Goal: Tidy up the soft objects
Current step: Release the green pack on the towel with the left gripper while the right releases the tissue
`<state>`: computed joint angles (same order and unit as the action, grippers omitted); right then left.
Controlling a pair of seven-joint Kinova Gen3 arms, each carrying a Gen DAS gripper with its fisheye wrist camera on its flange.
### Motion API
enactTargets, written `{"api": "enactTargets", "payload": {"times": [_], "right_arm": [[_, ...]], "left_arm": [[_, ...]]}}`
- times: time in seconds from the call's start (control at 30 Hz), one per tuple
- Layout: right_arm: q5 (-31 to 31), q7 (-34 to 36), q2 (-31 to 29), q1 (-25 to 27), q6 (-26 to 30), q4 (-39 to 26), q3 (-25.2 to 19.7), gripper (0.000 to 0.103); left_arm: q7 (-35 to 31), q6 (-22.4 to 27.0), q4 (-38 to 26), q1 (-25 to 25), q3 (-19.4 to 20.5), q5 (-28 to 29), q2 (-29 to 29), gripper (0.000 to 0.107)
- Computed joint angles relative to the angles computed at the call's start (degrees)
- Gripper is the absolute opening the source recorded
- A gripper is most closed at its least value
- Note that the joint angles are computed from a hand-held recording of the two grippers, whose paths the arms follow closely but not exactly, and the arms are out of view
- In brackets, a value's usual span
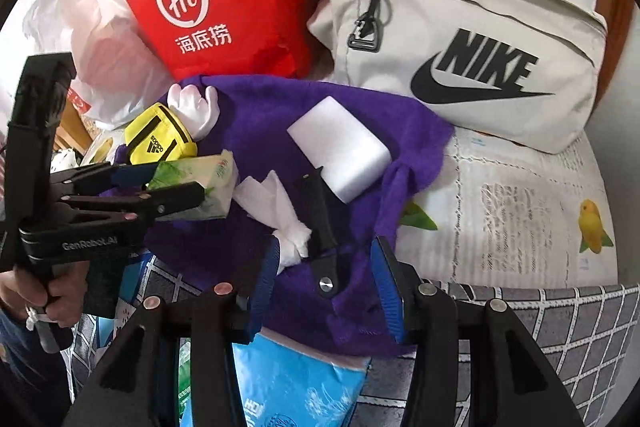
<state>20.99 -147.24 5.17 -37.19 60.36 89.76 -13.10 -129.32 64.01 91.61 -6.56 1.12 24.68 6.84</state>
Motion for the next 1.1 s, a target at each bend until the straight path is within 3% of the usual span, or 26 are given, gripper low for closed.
{"api": "enactTargets", "payload": {"times": [0.13,0.23,0.6,0.8,1.1], "right_arm": [[-0.02,-0.71,-0.49,-0.06,0.30,0.72,-0.20,0.047],[-0.14,-1.62,-0.88,-0.18,0.34,1.25,-0.46,0.047],[2.33,-6.18,-1.73,-3.10,3.29,-0.01,-2.56,0.047],[4.87,-9.92,-2.52,-6.24,6.62,-1.40,-4.77,0.047],[10.31,-18.26,-3.92,-12.03,11.72,-2.75,-8.86,0.047]], "left_arm": [[0.82,0.11,-0.26,0.36,0.14,-0.32,0.27,0.071],[1.76,-0.20,-0.39,0.78,0.32,-0.79,0.10,0.083],[-0.28,1.76,0.96,-0.55,-1.59,0.16,-4.27,0.083],[-3.96,3.73,3.49,-1.75,-4.20,0.53,-9.55,0.083],[-13.45,10.75,8.80,-4.44,-11.95,2.38,-17.97,0.083]]}}
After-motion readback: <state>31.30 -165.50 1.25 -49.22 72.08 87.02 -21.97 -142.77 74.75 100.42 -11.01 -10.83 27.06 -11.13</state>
